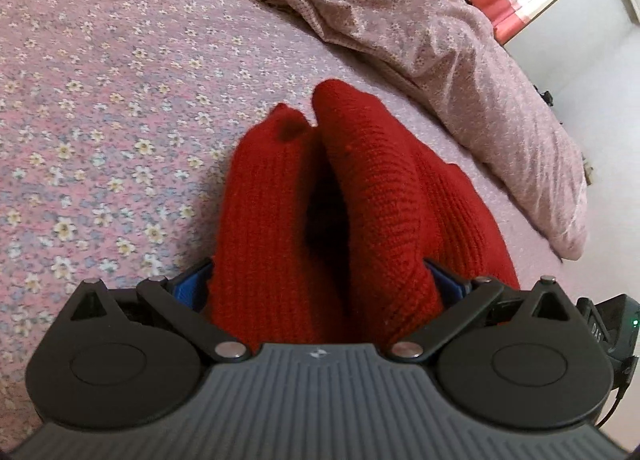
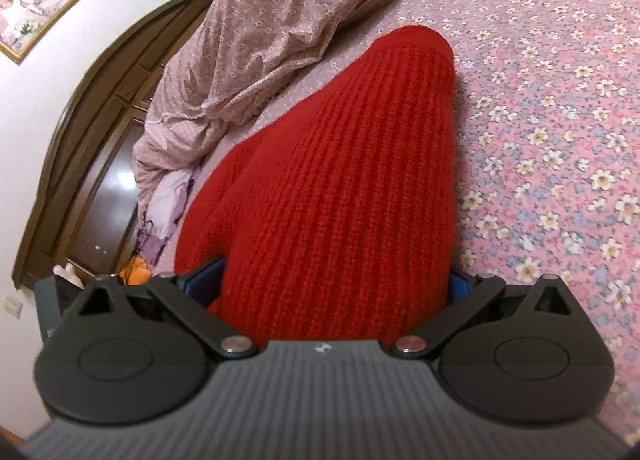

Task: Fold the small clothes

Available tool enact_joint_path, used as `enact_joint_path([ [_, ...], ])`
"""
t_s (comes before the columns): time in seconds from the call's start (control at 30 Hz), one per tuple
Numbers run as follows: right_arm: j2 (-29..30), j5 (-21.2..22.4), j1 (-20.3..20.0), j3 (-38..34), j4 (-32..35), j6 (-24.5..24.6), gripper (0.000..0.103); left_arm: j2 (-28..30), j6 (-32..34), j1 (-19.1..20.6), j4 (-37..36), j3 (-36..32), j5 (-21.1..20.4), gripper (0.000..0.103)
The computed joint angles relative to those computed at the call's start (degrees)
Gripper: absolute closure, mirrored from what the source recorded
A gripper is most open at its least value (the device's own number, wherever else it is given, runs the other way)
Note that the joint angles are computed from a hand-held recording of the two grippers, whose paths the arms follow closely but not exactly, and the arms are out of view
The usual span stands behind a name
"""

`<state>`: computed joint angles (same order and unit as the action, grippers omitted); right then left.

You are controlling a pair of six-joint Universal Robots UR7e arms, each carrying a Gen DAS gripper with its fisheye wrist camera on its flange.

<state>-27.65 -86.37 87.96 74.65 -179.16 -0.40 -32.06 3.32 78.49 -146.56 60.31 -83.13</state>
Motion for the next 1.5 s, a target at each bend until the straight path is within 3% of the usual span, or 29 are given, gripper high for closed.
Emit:
enact_joint_path([
  [0.03,0.02,0.83,-0.12,0.11,-0.26,0.06,0.0,0.07,-0.17,0.13,0.96,-0.42,-1.16,0.0],
  [0.2,-1.5,5.89,-1.03,4.92,-7.33,1.19,0.022,-1.06,-2.67,0.66,3.02,0.7,-6.65,0.01],
  [0.27,-2.45,7.48,-1.14,6.8,-9.12,2.12,0.023,-2.38,-1.51,0.16,1.77,2.98,-6.45,0.011],
  [0.4,-4.49,6.02,-0.14,9.97,-10.64,2.08,0.024,-5.02,0.6,-0.94,-0.46,7.23,-6.55,0.017],
  [0.73,-13.8,5.82,-0.47,24.53,-16.1,0.73,0.024,-11.86,0.05,-3.14,-3.78,20.84,-10.21,0.018],
  [1.03,-22.58,2.7,-1.76,37.31,-21.61,0.28,0.024,-15.13,0.79,-6.23,-8.34,32.19,-12.34,0.018],
  [1.23,-24.18,-3.76,-2.69,41.28,-22.51,0.49,0.024,-15.53,4.49,-8.41,-12.46,37.49,-5.14,0.018],
  [1.37,-22.73,-7.82,-2.65,41.67,-24.56,1.39,0.016,-15.98,5.3,-8.76,-13.62,38.61,-3.32,0.017],
  [1.5,-21.97,-10.01,-1.96,42.38,-27.63,1.29,0.015,-17.48,6.67,-10.15,-16.16,40.72,-0.84,0.017],
])
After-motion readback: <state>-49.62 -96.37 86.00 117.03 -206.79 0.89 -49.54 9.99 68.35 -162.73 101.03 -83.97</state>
